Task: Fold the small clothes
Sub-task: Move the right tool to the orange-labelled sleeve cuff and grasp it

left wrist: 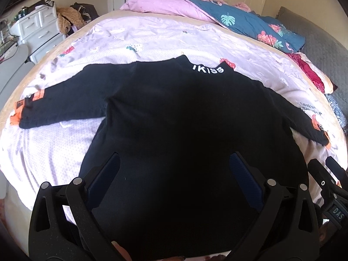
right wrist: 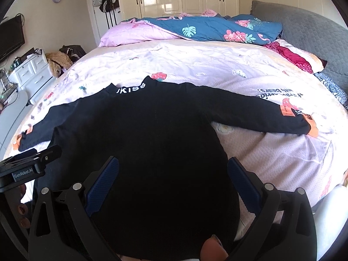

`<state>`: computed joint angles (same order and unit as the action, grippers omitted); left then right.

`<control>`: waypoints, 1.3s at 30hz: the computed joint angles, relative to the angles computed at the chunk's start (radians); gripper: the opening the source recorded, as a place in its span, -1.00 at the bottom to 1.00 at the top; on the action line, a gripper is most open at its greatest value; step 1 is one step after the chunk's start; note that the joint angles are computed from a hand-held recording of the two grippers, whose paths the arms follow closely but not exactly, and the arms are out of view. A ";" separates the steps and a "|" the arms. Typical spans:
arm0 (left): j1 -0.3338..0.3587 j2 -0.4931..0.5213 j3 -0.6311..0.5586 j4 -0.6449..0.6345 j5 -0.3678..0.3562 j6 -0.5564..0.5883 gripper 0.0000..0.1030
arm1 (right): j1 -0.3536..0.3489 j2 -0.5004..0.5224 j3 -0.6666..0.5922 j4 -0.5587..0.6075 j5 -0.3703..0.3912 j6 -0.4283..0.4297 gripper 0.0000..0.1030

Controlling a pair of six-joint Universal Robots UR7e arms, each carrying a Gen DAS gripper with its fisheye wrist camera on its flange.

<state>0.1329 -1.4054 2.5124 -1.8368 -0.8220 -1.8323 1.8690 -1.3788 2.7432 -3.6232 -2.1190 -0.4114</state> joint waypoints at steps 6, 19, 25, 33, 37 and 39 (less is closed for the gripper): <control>0.060 0.006 -0.022 -0.016 0.038 0.041 0.84 | 0.019 0.029 -0.047 0.027 -0.012 0.029 0.92; 0.192 0.063 -0.073 -0.150 0.114 0.183 0.84 | 0.007 0.068 -0.173 0.077 -0.068 0.129 0.92; 0.240 0.099 -0.096 -0.234 0.150 0.260 0.84 | 0.004 0.096 -0.247 0.097 -0.110 0.161 0.92; 0.303 0.163 -0.151 -0.318 0.173 0.354 0.84 | -0.028 0.118 -0.349 0.168 -0.147 0.226 0.92; 0.329 0.209 -0.170 -0.411 0.194 0.429 0.84 | -0.041 0.166 -0.391 0.112 -0.182 0.240 0.92; 0.345 0.231 -0.182 -0.449 0.189 0.461 0.84 | -0.056 0.168 -0.398 0.101 -0.179 0.251 0.92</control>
<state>0.4783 -1.1746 2.3301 -2.2861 -0.6326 -1.3717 1.8132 -1.2108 2.3451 -3.5226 -2.2982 -0.1602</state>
